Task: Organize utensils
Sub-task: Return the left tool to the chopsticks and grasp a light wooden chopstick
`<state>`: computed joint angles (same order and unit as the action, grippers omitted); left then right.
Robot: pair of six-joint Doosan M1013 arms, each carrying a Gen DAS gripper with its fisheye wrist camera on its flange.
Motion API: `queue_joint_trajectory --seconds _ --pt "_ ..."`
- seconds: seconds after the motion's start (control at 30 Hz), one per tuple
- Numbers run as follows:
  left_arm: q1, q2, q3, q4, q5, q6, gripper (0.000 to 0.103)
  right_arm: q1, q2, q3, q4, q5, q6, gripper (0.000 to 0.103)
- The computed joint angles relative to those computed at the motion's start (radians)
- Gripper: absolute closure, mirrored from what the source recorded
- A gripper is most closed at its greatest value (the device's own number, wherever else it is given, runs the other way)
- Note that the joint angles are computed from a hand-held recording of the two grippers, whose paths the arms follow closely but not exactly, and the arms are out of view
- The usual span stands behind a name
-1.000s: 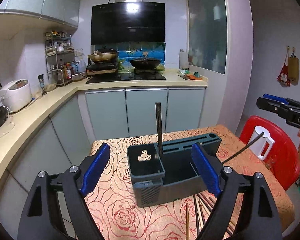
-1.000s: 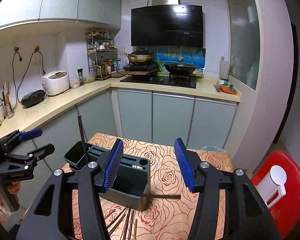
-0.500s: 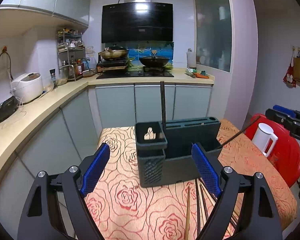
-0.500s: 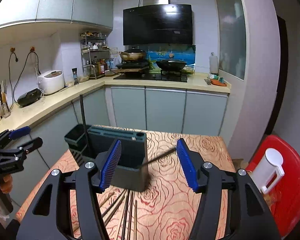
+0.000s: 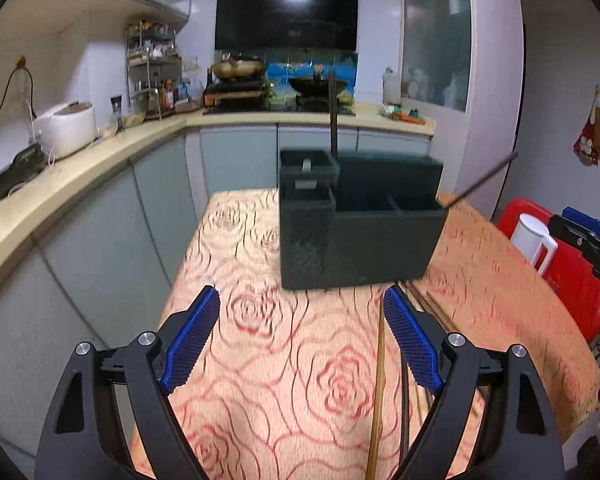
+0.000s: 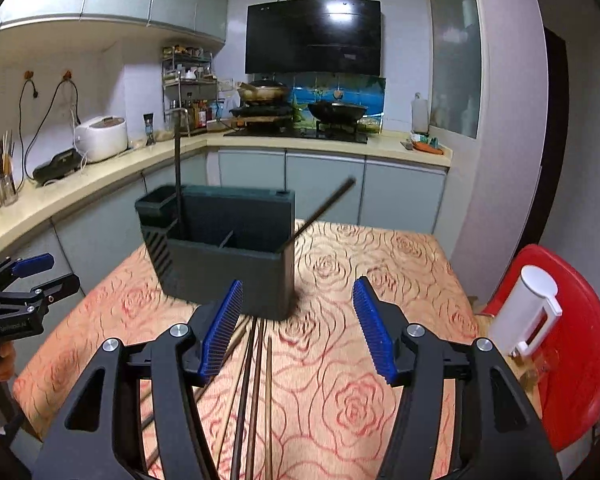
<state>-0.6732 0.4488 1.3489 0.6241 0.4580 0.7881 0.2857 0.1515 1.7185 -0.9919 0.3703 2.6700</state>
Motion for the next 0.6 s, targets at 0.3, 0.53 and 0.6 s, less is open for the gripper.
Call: queue_joint_trajectory --seconds 0.3,0.53,0.6 --pt "-0.01 -0.012 0.083 -0.052 -0.012 0.009 0.022 0.015 -0.015 0.081 -0.007 0.003 0.07 0.047" --pt "-0.022 -0.026 0.14 -0.025 -0.026 -0.034 0.022 0.03 -0.034 0.135 0.008 0.019 0.09 0.047" --pt "-0.023 -0.031 0.154 -0.019 -0.034 -0.049 0.022 0.038 -0.041 0.151 -0.003 0.025 0.1 0.047"
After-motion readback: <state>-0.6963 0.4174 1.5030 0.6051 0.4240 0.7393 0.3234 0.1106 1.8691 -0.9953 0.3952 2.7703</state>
